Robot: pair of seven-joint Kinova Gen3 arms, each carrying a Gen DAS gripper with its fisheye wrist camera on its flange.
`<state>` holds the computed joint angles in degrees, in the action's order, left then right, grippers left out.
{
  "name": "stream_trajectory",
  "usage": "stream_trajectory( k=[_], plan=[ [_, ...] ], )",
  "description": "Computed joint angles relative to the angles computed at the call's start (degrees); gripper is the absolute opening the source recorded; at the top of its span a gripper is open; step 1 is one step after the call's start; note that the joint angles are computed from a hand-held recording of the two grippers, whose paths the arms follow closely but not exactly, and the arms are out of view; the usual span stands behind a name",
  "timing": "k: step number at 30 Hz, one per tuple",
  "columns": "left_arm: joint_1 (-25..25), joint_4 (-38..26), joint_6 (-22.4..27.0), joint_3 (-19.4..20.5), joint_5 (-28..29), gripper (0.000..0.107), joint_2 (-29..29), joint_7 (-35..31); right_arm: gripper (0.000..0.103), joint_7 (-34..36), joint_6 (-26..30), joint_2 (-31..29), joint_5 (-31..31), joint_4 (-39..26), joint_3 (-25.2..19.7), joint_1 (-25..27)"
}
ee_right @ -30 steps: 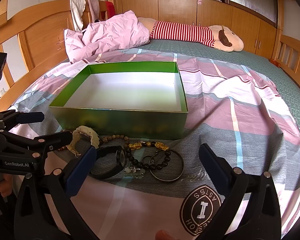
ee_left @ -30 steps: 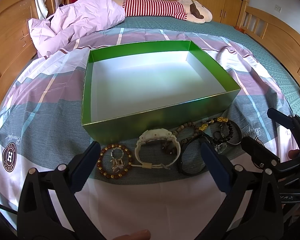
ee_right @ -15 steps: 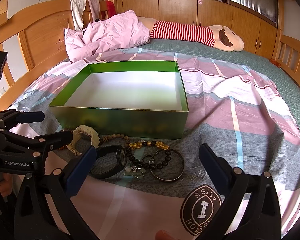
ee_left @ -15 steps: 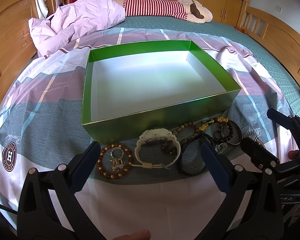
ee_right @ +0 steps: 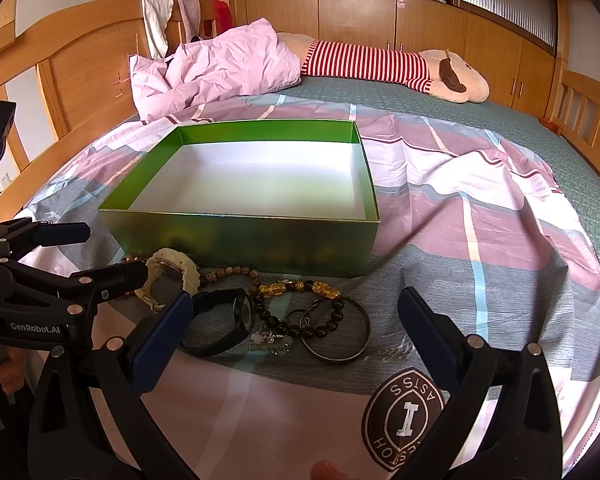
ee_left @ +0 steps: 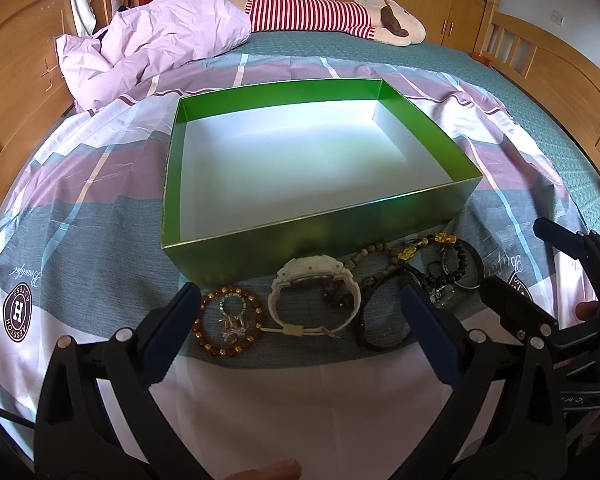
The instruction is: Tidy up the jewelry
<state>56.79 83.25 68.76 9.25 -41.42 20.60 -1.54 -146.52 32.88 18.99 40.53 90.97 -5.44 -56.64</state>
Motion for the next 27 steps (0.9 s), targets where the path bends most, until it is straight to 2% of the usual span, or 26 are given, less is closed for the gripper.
stream_trajectory(
  k=[9,12,19,24,27],
  plan=[
    [0.07,-0.45,0.22,-0.10,0.34,0.099,0.45,-0.13,0.100,-0.68,0.21,0.22,0.52,0.15,0.25,-0.53],
    [1.40,-1.59,3.28,-1.17,-0.38,0.099,1.42,1.57,0.100,-0.56,0.54,0.24,0.31,-0.10,0.09,-0.18],
    [-1.03,1.24,1.02,-0.32,0.93,0.099,-0.94,3.97,0.100,3.32,2.83,1.02,-3.54,-1.77,-0.94,1.65],
    [-2.22,1.09,0.72,0.42,2.01,0.099,-1.18,2.79,0.100,9.89,3.29,2.01,-8.74,-3.17,-2.67,3.72],
    [-2.83,1.59,-0.23,0.66,2.98,0.095,-1.60,2.19,0.098,11.12,5.04,2.95,-9.26,-4.30,-1.76,2.42]
  ],
)
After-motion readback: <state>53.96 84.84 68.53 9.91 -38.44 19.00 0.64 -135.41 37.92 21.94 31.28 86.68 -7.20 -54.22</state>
